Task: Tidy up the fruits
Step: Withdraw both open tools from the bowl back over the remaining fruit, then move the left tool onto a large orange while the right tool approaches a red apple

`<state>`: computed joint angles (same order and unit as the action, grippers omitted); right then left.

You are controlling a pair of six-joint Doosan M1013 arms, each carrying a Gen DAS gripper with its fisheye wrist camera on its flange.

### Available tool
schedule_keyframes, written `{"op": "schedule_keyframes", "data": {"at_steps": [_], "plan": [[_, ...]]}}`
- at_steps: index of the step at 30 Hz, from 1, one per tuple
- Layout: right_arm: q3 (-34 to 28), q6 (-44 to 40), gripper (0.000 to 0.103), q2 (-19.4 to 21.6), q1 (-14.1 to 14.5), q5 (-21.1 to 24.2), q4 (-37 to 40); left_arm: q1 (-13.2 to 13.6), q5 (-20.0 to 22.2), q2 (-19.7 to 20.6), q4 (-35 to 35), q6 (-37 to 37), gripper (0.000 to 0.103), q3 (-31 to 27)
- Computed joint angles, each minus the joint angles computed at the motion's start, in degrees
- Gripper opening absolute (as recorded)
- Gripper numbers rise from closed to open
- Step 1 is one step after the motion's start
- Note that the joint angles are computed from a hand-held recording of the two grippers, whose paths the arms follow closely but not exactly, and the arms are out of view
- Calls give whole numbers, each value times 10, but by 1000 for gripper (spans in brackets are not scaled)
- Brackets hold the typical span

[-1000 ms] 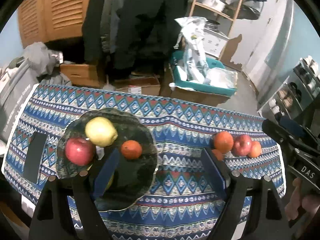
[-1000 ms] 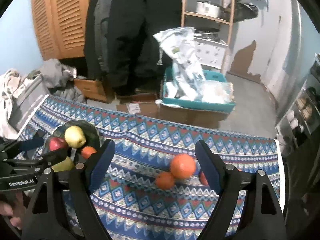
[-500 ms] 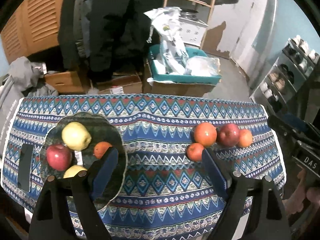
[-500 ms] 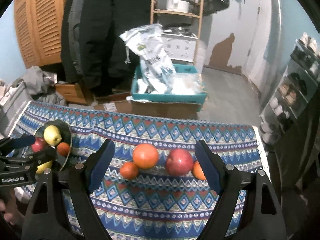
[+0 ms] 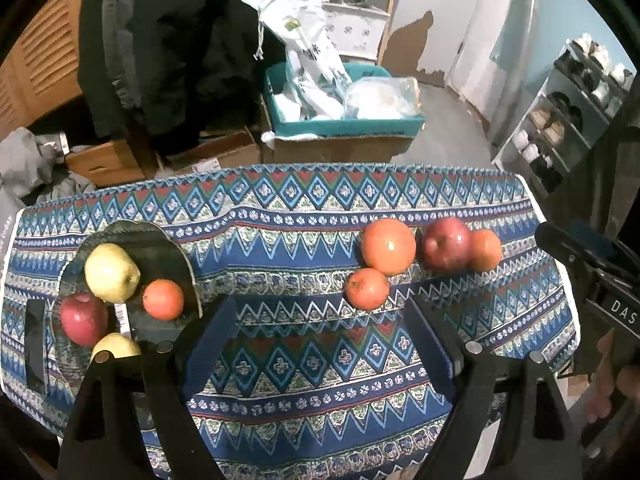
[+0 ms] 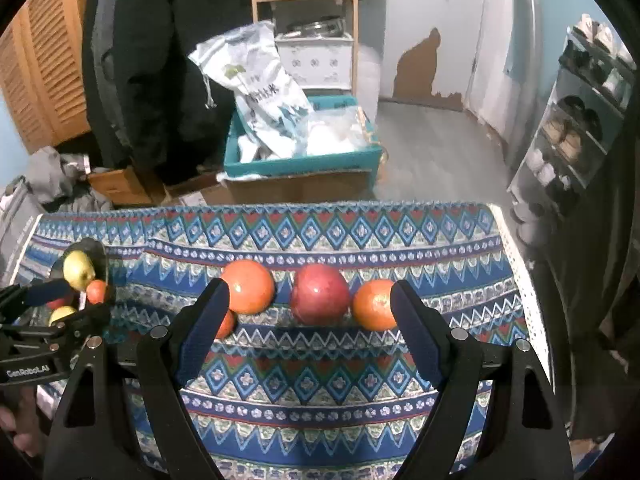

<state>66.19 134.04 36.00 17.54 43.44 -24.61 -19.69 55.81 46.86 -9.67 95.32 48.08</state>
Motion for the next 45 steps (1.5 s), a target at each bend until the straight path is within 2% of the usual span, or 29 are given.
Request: {"op": "schedule_keyframes", "data": {"at_steps": [9,20,28,34,39,41,44,45], "plan": [[-12,-27,82,25,-16,35,66,-12,47,38,12,-8,87,-42],[-24,-51,82,52,-27,83,108,-25,106,92,23,-2,87,-107],[-20,-52,82,56,-36,85,130,-29,154,135,14,-21,87,-165],[-18,-74,82,57,-42,69,158,-30,160,147,7,-23,86,-179],[-30,-96,82,67,-45,60,181,-31,173,160,3,-17,71,-197],[-37,-103,82,72,-46,61,184,-33,163,157,7,-10,69,-190],[-50,-111,82,80,-46,62,187,-34,151,153,13,3,55,-181],[-54,-114,82,83,-47,61,191,-32,154,156,-3,11,46,-185]]}}
